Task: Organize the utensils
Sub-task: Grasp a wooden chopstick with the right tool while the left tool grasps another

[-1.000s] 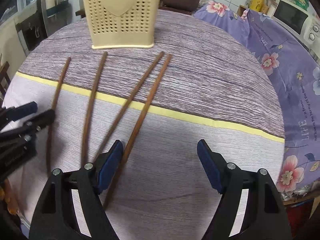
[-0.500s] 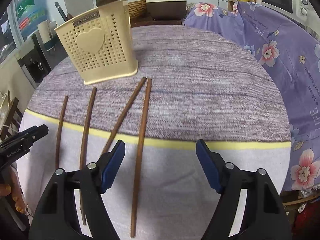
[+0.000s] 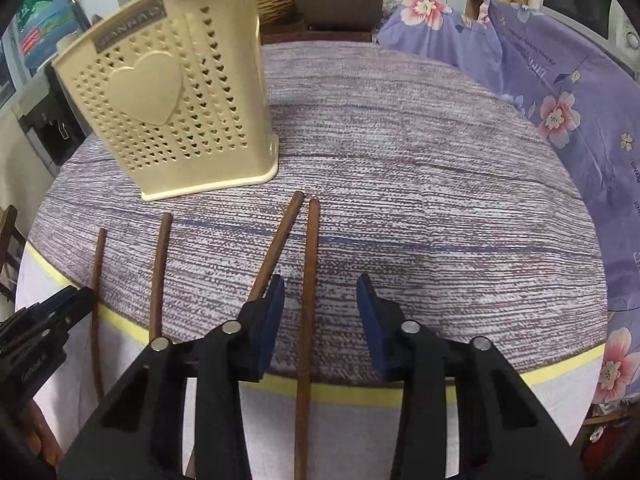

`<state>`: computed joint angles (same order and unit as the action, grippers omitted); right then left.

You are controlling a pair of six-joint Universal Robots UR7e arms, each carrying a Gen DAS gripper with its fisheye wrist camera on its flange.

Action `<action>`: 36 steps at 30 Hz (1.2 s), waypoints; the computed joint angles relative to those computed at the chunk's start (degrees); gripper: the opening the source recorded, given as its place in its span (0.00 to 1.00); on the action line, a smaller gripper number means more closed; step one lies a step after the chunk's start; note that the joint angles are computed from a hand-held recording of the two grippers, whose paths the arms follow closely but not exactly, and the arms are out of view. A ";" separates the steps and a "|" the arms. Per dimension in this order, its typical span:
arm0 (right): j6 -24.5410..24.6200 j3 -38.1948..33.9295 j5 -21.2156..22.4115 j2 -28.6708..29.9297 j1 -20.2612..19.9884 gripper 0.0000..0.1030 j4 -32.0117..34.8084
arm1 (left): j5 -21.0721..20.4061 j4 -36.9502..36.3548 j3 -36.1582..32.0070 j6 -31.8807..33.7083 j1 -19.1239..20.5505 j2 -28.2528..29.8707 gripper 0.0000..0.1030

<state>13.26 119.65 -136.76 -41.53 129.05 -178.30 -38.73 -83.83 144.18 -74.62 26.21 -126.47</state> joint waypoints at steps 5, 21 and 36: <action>-0.89 -1.85 -1.64 1.88 -0.57 0.23 -0.59 | 0.81 -6.60 -0.50 5.01 3.87 3.07 0.28; -5.32 -3.67 -0.19 3.19 -2.52 0.09 -4.40 | 3.58 -10.82 -1.28 8.42 6.76 8.46 0.10; -8.66 2.75 4.98 -4.72 0.51 0.08 -17.06 | 4.61 0.32 -4.38 2.36 -6.47 -1.29 0.08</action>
<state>4.61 122.40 -131.78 -46.25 129.56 -195.36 -34.12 -83.51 139.80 -72.26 19.74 -127.76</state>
